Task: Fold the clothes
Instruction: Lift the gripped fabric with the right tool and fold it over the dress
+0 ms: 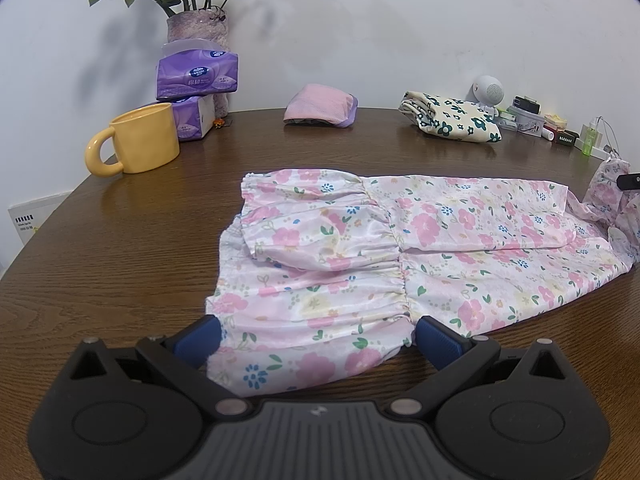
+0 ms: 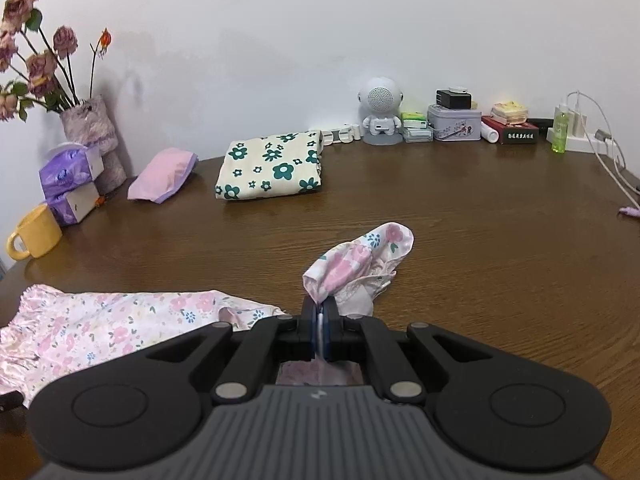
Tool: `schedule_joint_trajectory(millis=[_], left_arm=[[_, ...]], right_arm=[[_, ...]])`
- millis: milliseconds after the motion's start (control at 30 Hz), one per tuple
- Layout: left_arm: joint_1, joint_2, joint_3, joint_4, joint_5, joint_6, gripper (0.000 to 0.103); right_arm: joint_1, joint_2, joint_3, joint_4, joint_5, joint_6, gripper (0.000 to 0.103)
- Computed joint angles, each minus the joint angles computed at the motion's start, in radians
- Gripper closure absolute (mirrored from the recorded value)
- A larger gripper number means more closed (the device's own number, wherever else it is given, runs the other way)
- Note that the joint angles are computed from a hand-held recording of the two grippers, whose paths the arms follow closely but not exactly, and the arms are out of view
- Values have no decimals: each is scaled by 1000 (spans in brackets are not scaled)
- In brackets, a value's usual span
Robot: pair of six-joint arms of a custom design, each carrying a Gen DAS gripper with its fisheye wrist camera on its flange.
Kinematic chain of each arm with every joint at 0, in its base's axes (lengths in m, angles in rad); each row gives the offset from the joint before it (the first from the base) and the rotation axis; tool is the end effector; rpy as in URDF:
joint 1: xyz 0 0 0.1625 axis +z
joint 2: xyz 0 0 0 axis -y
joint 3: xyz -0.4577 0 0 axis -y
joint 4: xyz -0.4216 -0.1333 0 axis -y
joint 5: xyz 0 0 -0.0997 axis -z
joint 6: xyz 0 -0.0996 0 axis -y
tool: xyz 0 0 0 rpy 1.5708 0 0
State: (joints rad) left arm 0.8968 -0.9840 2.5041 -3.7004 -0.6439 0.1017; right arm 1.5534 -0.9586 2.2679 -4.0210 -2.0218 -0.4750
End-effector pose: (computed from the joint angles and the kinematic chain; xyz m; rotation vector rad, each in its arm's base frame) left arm -0.0775 -0.4382 0.1306 0.5184 2.1951 -0.9867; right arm 0.0813 -0.4965 0.1831 0.1808 -2.1818 1.2267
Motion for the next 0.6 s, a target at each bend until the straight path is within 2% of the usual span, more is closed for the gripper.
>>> schedule_joint_trajectory(millis=[200, 600], left_arm=[[0, 0, 0, 0, 0, 0, 0], [0, -1, 0, 1, 0, -1, 0]], right_arm=[[40, 20, -17, 16, -9, -37, 100], [162, 139, -127, 87, -102, -73, 101]])
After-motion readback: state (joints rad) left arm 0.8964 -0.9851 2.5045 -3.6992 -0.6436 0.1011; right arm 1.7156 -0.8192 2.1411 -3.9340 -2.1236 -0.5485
